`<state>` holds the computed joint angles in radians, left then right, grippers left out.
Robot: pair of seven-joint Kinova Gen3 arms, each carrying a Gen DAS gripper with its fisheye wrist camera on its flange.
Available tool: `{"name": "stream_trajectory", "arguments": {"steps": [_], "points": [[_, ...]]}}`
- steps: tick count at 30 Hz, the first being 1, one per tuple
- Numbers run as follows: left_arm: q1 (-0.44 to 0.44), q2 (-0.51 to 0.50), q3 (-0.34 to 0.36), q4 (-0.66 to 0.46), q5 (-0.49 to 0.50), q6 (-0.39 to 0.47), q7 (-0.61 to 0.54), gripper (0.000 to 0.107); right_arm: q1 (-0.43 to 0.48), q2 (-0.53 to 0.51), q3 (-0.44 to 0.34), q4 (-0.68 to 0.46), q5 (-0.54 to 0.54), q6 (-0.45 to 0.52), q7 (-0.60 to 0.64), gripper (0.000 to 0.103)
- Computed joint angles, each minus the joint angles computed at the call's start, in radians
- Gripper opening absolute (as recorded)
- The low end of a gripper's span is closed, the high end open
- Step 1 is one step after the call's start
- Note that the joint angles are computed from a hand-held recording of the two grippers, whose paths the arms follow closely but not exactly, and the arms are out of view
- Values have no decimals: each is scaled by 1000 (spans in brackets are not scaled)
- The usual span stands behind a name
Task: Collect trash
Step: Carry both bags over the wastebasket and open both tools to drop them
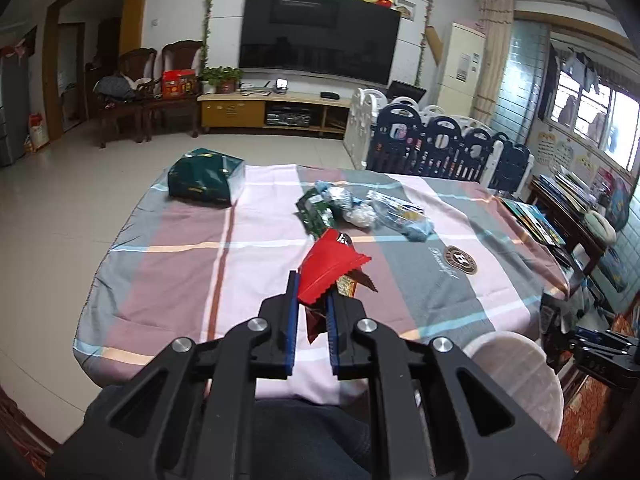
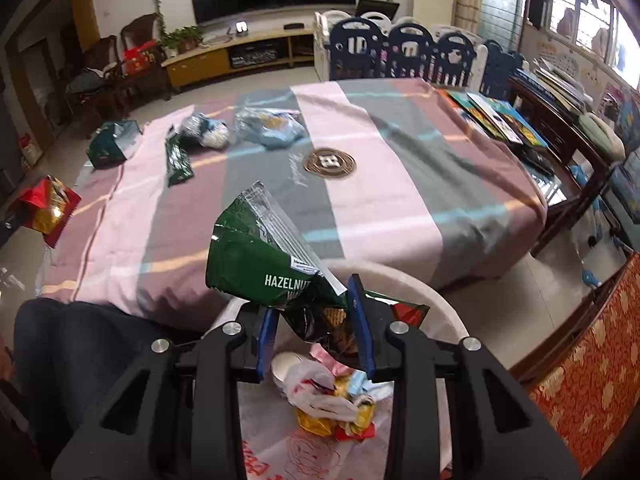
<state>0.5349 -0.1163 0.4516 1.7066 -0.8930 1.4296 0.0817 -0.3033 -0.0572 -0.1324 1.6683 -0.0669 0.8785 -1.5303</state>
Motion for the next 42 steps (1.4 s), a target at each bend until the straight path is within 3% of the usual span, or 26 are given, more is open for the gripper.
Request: {"name": "stream_trajectory", "arguments": {"steps": [15, 31, 37, 42], "points": [[125, 82, -23, -79, -35, 16, -36, 13, 10, 54, 8, 67, 2, 33, -30, 34], [140, 85, -38, -83, -24, 12, -41, 13, 11, 80, 13, 74, 11, 52, -57, 35], [144, 93, -45, -92, -15, 10, -52, 13, 44, 74, 35, 73, -66, 53, -49, 51], [136, 89, -62, -88, 23, -47, -72, 13, 104, 1, 76, 119, -207, -44, -5, 71]]}}
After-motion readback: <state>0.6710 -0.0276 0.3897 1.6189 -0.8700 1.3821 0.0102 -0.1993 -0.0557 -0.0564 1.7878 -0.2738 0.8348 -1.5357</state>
